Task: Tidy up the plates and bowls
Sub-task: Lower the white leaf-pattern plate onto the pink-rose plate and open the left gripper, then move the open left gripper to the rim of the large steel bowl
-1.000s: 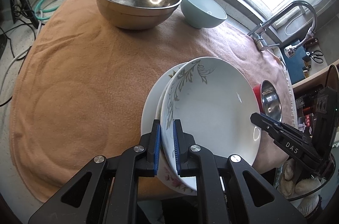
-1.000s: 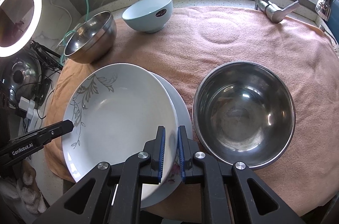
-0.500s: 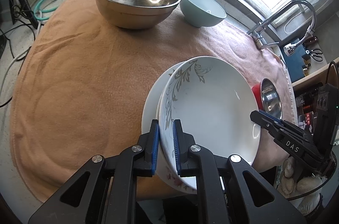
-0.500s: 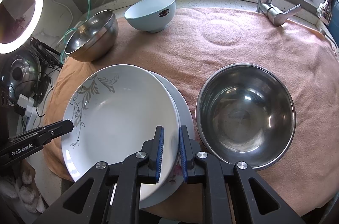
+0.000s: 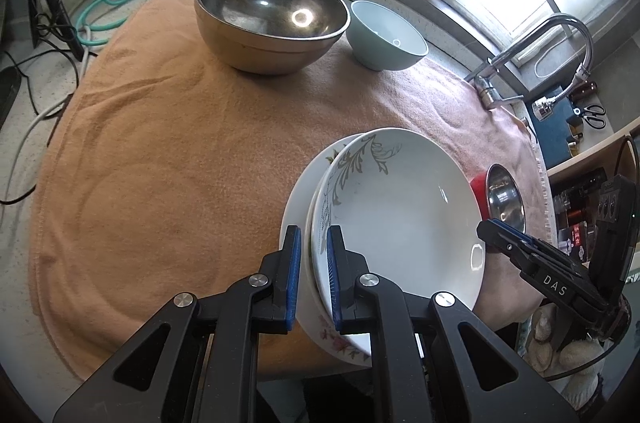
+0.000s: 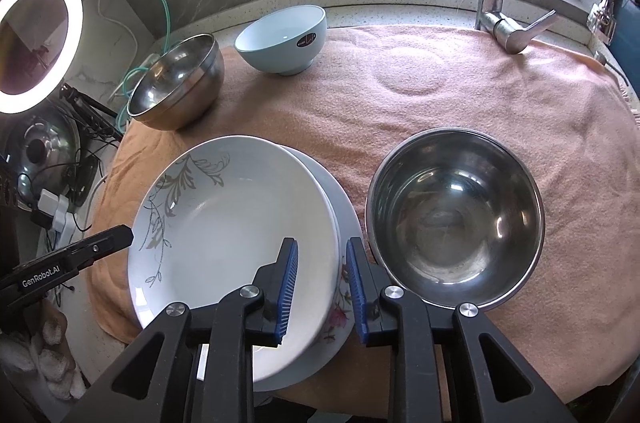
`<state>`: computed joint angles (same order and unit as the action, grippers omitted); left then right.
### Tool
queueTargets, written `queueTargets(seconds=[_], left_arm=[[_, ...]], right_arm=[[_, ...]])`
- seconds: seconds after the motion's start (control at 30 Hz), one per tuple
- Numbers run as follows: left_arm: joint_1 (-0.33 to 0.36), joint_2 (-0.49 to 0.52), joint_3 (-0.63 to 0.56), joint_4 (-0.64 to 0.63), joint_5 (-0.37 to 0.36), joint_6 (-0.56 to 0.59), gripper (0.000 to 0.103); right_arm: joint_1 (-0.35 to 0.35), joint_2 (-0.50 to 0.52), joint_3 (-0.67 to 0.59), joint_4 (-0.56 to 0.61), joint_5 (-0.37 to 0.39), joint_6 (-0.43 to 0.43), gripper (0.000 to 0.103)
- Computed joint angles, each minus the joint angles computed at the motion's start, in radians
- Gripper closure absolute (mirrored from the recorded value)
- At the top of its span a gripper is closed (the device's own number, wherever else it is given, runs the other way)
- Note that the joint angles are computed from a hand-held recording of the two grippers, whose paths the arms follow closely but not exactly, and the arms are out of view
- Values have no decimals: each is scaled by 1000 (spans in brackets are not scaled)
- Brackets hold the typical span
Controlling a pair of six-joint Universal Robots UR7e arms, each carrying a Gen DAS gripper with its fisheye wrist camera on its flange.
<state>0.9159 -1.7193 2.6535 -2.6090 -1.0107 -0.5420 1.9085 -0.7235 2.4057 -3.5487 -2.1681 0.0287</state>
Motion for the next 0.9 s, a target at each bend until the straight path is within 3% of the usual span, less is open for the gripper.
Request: queueTargets(seconds=[0.4,0.9], left_arm=[[3,-103,6,74,45,-4,89],[65,-247,-27,130,89,68,89]], right_arm=[[33,-17,4,-28,23,34,80],[114,8,-47,-28,68,90,80]])
